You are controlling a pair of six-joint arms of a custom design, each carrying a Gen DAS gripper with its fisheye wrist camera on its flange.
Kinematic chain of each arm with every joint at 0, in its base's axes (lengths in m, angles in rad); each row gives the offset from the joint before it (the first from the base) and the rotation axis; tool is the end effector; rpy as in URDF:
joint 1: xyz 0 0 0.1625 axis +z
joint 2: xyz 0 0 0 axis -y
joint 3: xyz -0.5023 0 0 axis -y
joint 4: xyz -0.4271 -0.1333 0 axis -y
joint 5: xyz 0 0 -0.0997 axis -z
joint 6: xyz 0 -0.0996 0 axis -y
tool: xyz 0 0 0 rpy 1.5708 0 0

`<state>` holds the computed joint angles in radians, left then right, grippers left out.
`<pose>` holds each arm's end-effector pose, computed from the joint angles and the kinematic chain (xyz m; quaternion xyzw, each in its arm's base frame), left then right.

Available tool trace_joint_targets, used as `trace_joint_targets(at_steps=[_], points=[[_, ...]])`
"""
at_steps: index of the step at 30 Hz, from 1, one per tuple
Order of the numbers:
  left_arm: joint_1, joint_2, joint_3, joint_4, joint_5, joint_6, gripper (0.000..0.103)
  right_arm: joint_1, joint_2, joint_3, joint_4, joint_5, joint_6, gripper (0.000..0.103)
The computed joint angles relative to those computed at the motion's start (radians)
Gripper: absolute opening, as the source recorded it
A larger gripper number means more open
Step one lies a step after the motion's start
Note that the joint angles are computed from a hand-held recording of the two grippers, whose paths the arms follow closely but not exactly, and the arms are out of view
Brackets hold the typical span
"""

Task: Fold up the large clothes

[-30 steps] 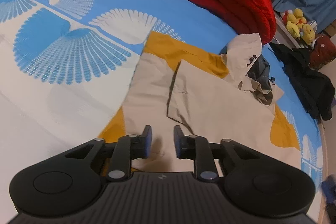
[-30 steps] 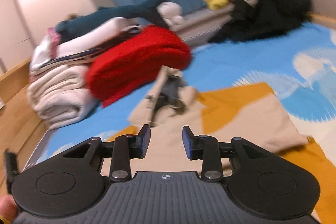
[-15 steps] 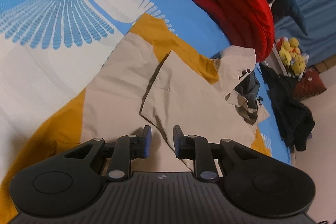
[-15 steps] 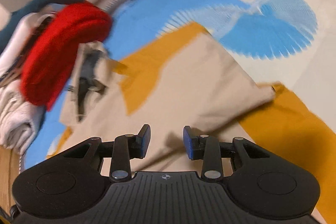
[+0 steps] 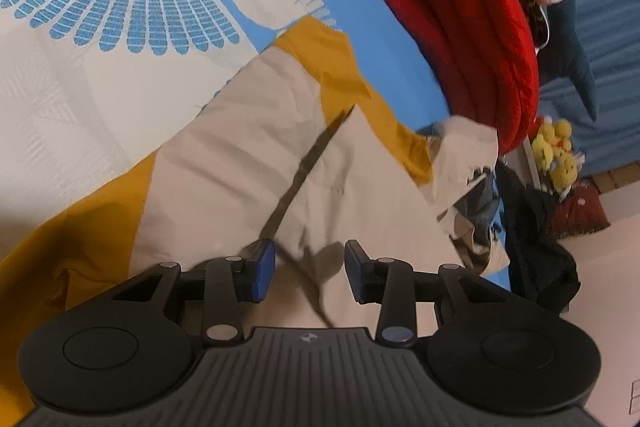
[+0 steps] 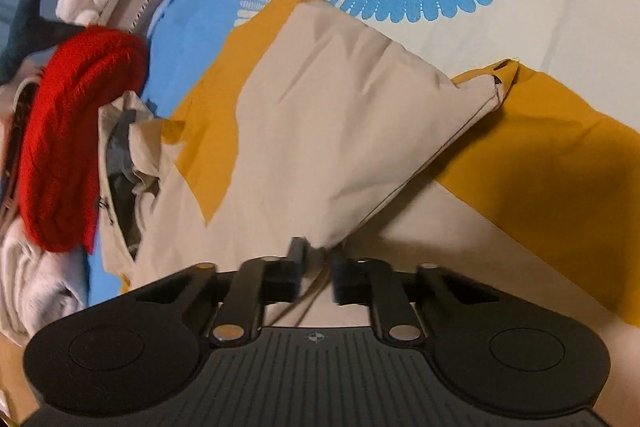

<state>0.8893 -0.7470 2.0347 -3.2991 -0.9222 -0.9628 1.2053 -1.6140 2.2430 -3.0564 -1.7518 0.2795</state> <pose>-0.2352 -0.5971 0.0644 -0.1986 0.9061 -0.3688 0.0599 -0.0577 -0.4737 0.4242 -0.3227 -0.8473 0.4097 0.0999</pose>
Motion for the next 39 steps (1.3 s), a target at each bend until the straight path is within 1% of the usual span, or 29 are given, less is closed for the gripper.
trace_joint_targets(at_steps=[1,2,3,4,8,10,12,13,14,16,17,18,19,20,21,23,24,25,27,28,29,30,31,32,34,35,37,38,39], points=[[0.000,0.004,-0.003,-0.004,0.006,0.004,0.039,-0.001,-0.002,0.004,-0.013,0.009,0.002,0.005],[-0.002,0.007,-0.005,-0.001,0.016,0.008,0.035,0.001,-0.004,0.008,-0.027,0.012,-0.004,0.005],[-0.006,0.008,-0.006,0.006,0.031,0.018,0.009,0.005,-0.004,0.007,-0.030,0.011,-0.011,0.005],[-0.012,0.007,-0.008,0.018,0.047,0.025,0.003,0.010,-0.005,0.007,-0.033,0.007,-0.021,0.005],[-0.064,-0.022,-0.002,0.028,0.110,0.024,0.003,0.023,-0.005,0.002,-0.031,-0.006,-0.045,0.005],[-0.116,-0.052,0.003,0.109,0.187,0.001,0.002,0.025,-0.011,0.005,-0.034,-0.008,-0.052,0.005],[-0.164,-0.071,0.022,0.156,0.263,0.008,0.002,0.033,-0.015,0.013,-0.054,-0.024,-0.070,0.004],[-0.181,-0.081,0.028,0.202,0.293,-0.013,0.003,0.038,-0.017,0.019,-0.063,-0.034,-0.075,0.004],[-0.192,-0.091,0.032,0.261,0.309,-0.054,0.003,0.042,-0.018,0.023,-0.066,-0.043,-0.079,0.004],[-0.185,-0.111,0.027,0.385,0.283,-0.154,0.005,0.052,-0.018,0.029,-0.056,-0.066,-0.089,0.004],[-0.169,-0.122,0.019,0.454,0.244,-0.200,0.008,0.059,-0.016,0.029,-0.047,-0.090,-0.091,0.005],[-0.156,-0.130,0.010,0.522,0.221,-0.241,0.010,0.064,-0.014,0.028,-0.035,-0.116,-0.087,0.007],[-0.149,-0.136,-0.002,0.601,0.223,-0.294,0.012,0.071,-0.010,0.025,-0.016,-0.156,-0.073,0.009],[-0.152,-0.140,-0.004,0.651,0.246,-0.329,0.012,0.080,-0.008,0.021,0.000,-0.203,-0.057,0.018],[-0.159,-0.141,-0.007,0.677,0.278,-0.329,0.012,0.087,-0.005,0.022,-0.006,-0.245,-0.045,0.028],[-0.181,-0.135,-0.014,0.678,0.349,-0.269,0.012,0.113,0.006,0.029,-0.060,-0.324,-0.058,0.029],[-0.192,-0.129,-0.013,0.641,0.370,-0.218,0.012,0.125,0.013,0.033,-0.101,-0.347,-0.077,0.029],[-0.198,-0.120,-0.014,0.600,0.378,-0.166,0.015,0.138,0.019,0.041,-0.157,-0.363,-0.103,0.029],[-0.202,-0.106,-0.017,0.524,0.362,-0.070,0.016,0.162,0.037,0.056,-0.301,-0.381,-0.177,0.029],[-0.195,-0.101,-0.021,0.506,0.333,-0.047,0.016,0.168,0.045,0.062,-0.365,-0.372,-0.216,0.029],[-0.186,-0.098,-0.028,0.506,0.301,-0.043,0.016,0.168,0.050,0.067,-0.422,-0.350,-0.247,0.029],[-0.174,-0.099,-0.031,0.514,0.267,-0.054,0.016,0.158,0.050,0.069,-0.453,-0.308,-0.263,0.029],[-0.161,-0.099,-0.040,0.546,0.231,-0.077,0.016,0.140,0.041,0.070,-0.450,-0.253,-0.265,0.029],[-0.151,-0.102,-0.045,0.586,0.204,-0.106,0.016,0.118,0.031,0.065,-0.425,-0.201,-0.254,0.029],[-0.127,-0.098,-0.062,0.659,0.167,-0.161,0.016,0.091,0.019,0.050,-0.367,-0.165,-0.226,0.029],[-0.117,-0.098,-0.063,0.674,0.155,-0.182,0.016,0.079,0.016,0.036,-0.318,-0.172,-0.203,0.029],[-0.109,-0.098,-0.065,0.680,0.150,-0.193,0.016,0.072,0.018,0.007,-0.204,-0.237,-0.145,0.029],[-0.112,-0.098,-0.067,0.685,0.159,-0.188,0.016,0.066,0.019,-0.008,-0.141,-0.276,-0.111,0.029],[-0.118,-0.097,-0.070,0.692,0.177,-0.177,0.016,0.054,0.015,-0.015,-0.102,-0.288,-0.080,0.029]])
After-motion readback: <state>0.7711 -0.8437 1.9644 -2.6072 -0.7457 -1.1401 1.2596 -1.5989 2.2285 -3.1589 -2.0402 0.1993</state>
